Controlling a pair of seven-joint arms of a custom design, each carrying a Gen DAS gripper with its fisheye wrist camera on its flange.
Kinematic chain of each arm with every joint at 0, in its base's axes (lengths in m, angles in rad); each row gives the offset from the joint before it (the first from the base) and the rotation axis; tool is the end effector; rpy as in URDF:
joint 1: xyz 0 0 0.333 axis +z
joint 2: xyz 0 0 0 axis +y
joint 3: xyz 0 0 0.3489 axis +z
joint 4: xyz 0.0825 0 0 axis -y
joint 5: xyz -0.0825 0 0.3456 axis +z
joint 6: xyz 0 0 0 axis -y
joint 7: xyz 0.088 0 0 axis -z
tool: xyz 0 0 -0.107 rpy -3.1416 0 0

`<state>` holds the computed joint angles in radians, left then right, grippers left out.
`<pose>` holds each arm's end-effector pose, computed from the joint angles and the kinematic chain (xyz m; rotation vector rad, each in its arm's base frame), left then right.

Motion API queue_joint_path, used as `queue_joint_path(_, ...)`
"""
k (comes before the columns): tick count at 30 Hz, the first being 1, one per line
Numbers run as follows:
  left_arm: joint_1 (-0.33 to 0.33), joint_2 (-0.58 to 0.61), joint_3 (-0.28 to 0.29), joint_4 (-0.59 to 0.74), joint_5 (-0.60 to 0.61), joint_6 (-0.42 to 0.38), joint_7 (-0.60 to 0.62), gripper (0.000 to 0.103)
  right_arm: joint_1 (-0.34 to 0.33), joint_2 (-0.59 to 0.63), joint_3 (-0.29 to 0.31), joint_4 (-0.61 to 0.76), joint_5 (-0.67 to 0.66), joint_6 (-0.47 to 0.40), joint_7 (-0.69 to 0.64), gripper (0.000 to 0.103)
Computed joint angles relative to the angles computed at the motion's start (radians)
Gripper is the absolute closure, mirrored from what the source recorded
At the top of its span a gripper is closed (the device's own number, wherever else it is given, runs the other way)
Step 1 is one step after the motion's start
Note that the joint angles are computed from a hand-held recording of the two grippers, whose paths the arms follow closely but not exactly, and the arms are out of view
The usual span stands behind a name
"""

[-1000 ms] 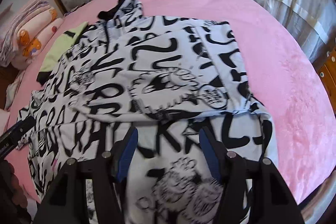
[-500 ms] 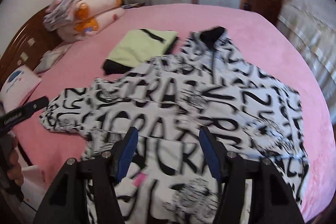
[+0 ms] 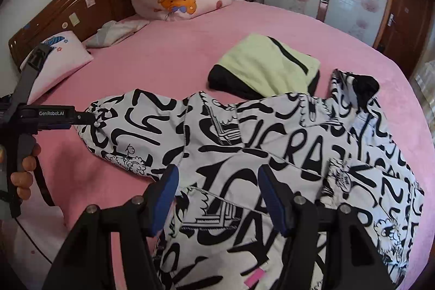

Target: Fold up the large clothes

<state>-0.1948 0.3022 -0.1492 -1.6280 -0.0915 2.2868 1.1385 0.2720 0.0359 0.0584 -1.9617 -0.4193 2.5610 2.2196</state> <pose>0.6197 -0.2103 0.5297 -2.3201 1.9946 -0.5853 0.5418 0.1917 0.5662 -1.8313 1.8924 -0.6367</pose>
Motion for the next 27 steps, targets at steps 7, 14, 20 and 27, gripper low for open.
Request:
queue_joint_path(7,0.09,0.062,0.013,-0.017,-0.143,0.018,0.016,0.021,-0.008,0.097,-0.007,0.056,0.077,0.041,-0.057,0.042)
queue_joint_path(14,0.1,0.185,0.02,0.094,-0.163,-0.063,-0.004,0.021,-0.019,0.133,-0.013,0.048,0.139,0.082,-0.078,0.042)
queue_joint_path(20,0.014,0.267,0.062,0.22,0.023,-0.11,-0.065,0.093,-0.029,0.1,-0.022,-0.035,0.147,0.104,-0.074,0.042)
queue_joint_path(27,-0.107,0.166,0.102,0.148,0.249,0.024,-0.241,0.097,-0.065,-0.034,-0.042,-0.223,0.131,0.139,-0.003,0.042)
